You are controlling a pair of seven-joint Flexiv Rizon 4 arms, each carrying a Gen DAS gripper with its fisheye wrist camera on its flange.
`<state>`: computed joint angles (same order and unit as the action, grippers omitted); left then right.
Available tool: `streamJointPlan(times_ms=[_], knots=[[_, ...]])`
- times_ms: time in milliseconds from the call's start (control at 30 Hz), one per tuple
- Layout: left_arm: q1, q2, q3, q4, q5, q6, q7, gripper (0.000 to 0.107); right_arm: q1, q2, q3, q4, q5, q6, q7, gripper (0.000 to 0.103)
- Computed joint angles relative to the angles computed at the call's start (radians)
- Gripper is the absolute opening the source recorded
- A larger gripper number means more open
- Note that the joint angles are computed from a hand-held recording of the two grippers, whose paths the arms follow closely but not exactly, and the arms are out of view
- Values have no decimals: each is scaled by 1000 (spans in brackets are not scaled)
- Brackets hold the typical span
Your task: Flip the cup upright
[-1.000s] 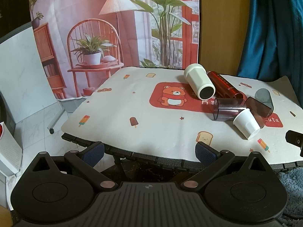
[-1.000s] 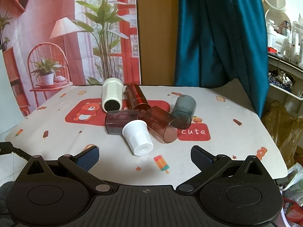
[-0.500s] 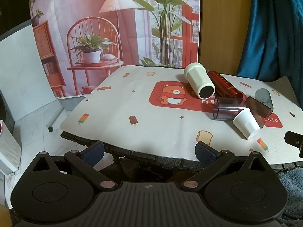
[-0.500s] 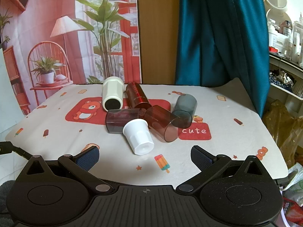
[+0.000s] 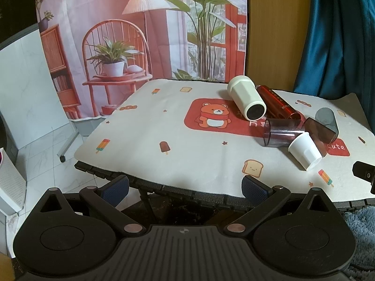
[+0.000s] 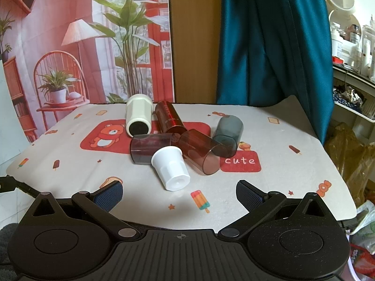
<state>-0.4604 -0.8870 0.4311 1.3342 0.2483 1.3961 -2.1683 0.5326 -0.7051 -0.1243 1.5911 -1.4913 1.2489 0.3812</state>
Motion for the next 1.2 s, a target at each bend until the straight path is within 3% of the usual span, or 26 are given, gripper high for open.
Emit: streamJointPlan(times_ms=[1000,1200], knots=[[19,1,-30,9,-18,4,24,103,-7,-3,1,4,-5,11,11,103],[40,-11,-63,-18,-39,-59,58,103,-19,-21,0,-12,33,51,-36,103]])
